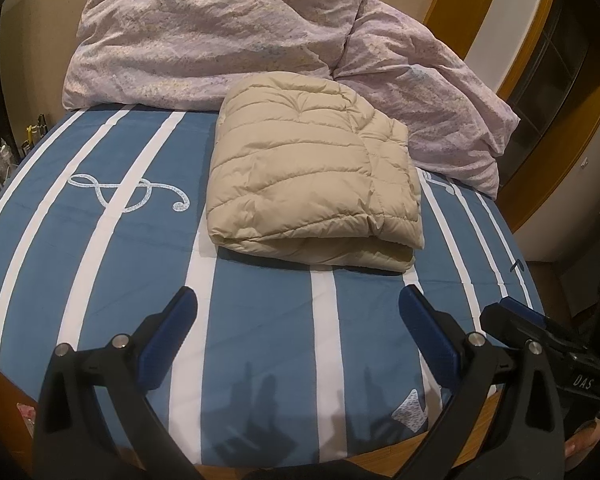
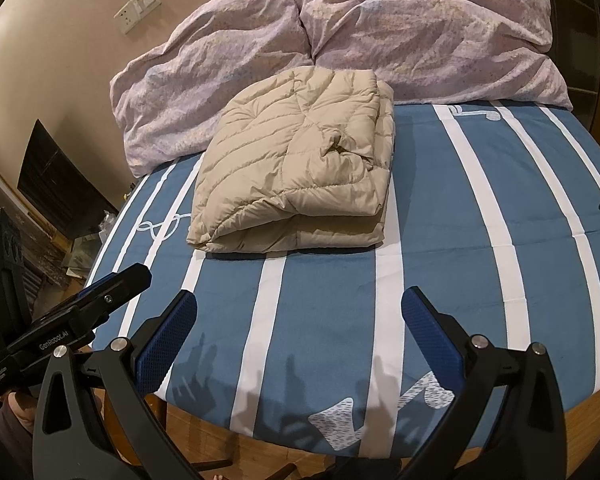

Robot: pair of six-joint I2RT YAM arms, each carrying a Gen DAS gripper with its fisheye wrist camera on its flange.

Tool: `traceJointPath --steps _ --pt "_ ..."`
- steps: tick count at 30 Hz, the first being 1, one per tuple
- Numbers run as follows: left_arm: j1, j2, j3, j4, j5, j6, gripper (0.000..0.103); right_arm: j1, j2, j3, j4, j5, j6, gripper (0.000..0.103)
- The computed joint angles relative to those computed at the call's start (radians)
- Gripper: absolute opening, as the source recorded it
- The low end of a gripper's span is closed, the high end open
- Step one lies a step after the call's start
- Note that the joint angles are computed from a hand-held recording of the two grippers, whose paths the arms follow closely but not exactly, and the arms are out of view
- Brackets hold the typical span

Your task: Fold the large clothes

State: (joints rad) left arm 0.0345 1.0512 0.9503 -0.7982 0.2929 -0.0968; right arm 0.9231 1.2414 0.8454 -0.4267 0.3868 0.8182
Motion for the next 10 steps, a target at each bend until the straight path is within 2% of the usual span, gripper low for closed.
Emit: traceJointPath --steps 10 --pt "0.002 0.002 0.003 -0.001 0.001 0.000 0.101 0.000 0.005 0.004 0.000 0.001 0.002 0.102"
